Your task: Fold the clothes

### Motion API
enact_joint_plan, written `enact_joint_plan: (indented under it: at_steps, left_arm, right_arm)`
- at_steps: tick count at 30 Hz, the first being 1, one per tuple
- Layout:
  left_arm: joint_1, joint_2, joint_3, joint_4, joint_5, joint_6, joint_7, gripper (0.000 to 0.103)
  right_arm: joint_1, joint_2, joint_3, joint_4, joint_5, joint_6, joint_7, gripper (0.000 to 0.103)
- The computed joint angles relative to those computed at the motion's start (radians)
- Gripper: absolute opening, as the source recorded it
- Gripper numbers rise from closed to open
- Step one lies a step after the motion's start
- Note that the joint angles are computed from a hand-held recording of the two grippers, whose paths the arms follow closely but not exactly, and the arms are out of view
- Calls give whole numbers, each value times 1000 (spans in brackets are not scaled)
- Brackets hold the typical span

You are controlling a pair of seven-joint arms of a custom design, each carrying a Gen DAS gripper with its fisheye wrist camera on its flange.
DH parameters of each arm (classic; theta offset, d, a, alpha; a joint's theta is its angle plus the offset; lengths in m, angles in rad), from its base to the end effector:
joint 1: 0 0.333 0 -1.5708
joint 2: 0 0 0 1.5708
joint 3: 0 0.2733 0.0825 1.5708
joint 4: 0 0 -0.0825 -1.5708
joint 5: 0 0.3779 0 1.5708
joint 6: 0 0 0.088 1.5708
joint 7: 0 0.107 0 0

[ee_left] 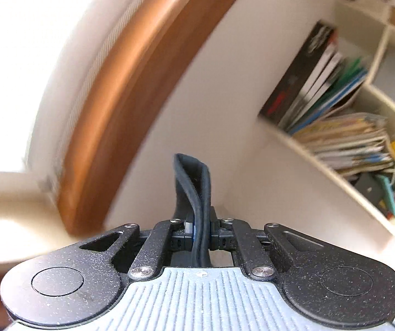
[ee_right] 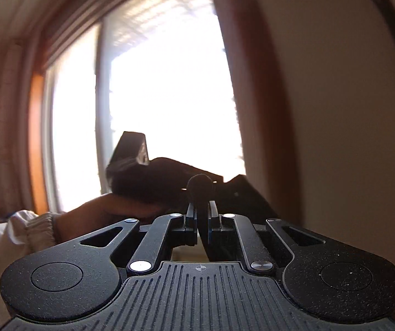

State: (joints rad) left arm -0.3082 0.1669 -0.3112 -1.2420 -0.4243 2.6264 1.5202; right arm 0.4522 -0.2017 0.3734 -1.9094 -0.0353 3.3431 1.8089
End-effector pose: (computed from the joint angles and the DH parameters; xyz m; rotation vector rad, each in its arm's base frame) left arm 0.5202 -0.3279 0.7784 -1.4408 1.9605 -1.8074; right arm 0.3299 0.4011 0.7338 -1.3965 0.6500 -0.4875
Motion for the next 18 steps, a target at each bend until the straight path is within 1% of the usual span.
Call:
enact_joint_plan:
  at_steps: [1,3,5,6,7,9,10,13,18]
  left_arm:
    - [8,-45,8,-29,4,1,-1,6]
    - [18,-143,24,-111,-3,16,3,6]
    - [27,-242,53,-203,-41,28,30,6]
    - [28,-297,71,-258,-60,32,42,6]
    - [27,-348,91,-307,-75,33,52,6]
    - [21,-426,134,-387,-102,29,71,6]
    - [19,-455,150,-422,-104,29,75,6]
    - [6,-538,209,-525,-135,20,112,6]
    - [-3,-663,300,-704,-187,6,180,6]
  right_arm:
    - [-24,26,41,56,-9,-17,-7,8]
    - [-32,91,90,170,-51,-62,-7,8]
    - [0,166,104,280,-105,-104,0,8]
    - [28,202,104,328,-96,-121,-22,8]
    - [47,236,117,371,-54,-136,-76,8]
    - [79,299,137,443,-16,-166,-147,8]
    - [101,330,136,478,-13,-184,-167,8]
    - [198,450,104,606,-25,-241,-187,8]
    - [369,612,2,802,-40,-337,-172,8]
